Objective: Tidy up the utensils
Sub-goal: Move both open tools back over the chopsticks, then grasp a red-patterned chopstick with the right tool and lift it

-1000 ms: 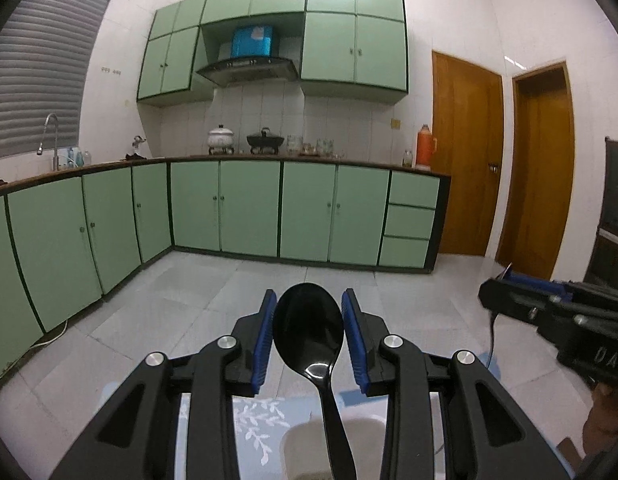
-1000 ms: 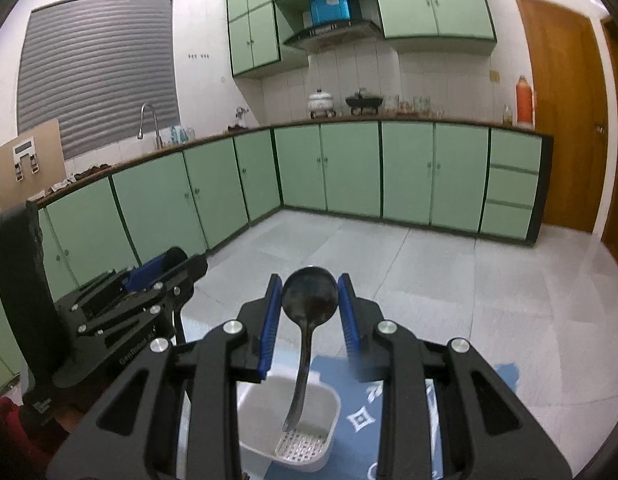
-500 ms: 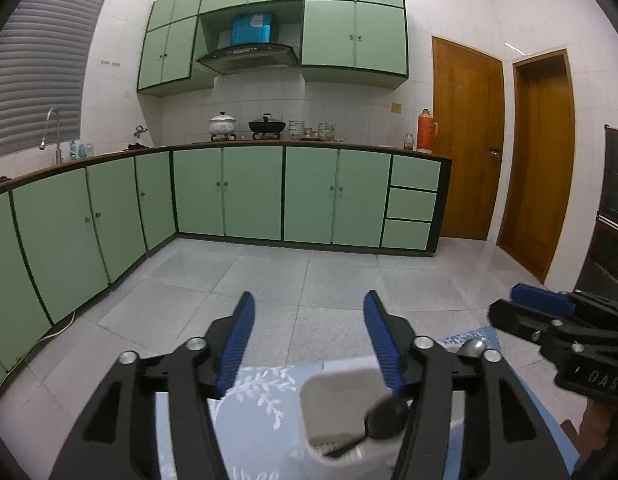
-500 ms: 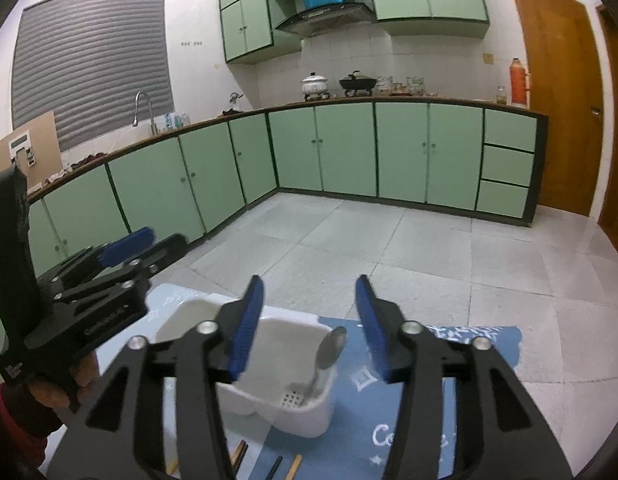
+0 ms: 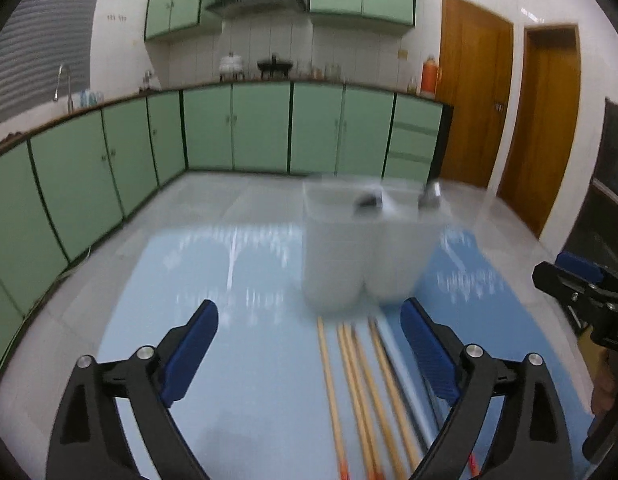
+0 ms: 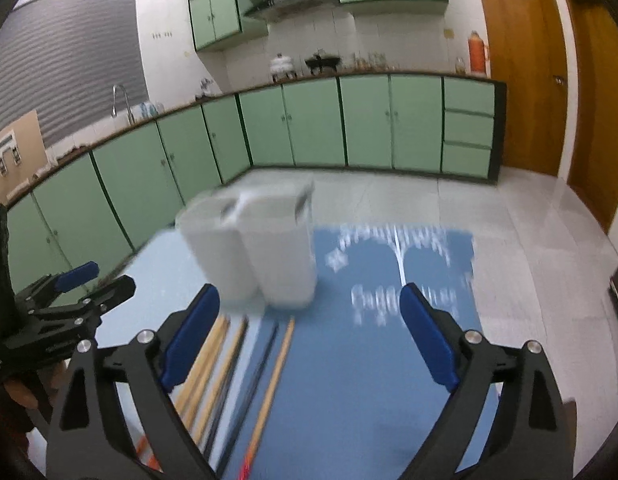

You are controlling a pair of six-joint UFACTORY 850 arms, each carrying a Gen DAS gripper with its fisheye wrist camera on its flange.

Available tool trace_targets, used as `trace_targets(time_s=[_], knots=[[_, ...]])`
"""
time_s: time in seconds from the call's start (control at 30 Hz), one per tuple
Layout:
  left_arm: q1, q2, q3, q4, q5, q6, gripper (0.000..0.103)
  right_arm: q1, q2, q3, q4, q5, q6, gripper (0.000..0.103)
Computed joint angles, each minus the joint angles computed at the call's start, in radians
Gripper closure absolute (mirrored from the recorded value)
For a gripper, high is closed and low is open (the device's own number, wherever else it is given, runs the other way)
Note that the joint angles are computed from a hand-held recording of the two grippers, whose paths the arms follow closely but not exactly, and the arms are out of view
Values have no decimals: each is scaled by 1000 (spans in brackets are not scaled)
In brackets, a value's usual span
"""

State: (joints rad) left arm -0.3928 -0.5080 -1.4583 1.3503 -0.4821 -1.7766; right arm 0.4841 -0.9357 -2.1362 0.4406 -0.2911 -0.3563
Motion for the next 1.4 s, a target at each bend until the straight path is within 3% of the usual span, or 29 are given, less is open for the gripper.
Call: trace_targets(time_s=[0.23, 0.43, 0.7, 0.97, 1.13, 1.4], knots=[[-48, 64, 137, -205, -10, 112, 11, 17, 159, 320, -16, 21, 46, 14], [-78, 78, 185, -293, -20, 145, 13, 30, 210, 426, 16, 36, 13, 14], [-103, 83, 227, -302, -19, 93, 20, 67, 246, 512, -59, 97, 85, 30], [-129, 89, 264, -173, -29, -50, 24, 94, 258, 574, -270, 185, 281, 52], [-135, 92, 273, -125, -43, -106, 31, 103, 252, 583, -231, 184, 234, 63], [-143, 94, 282, -97, -49, -134, 31, 119, 242, 586, -665, 211, 646, 80]])
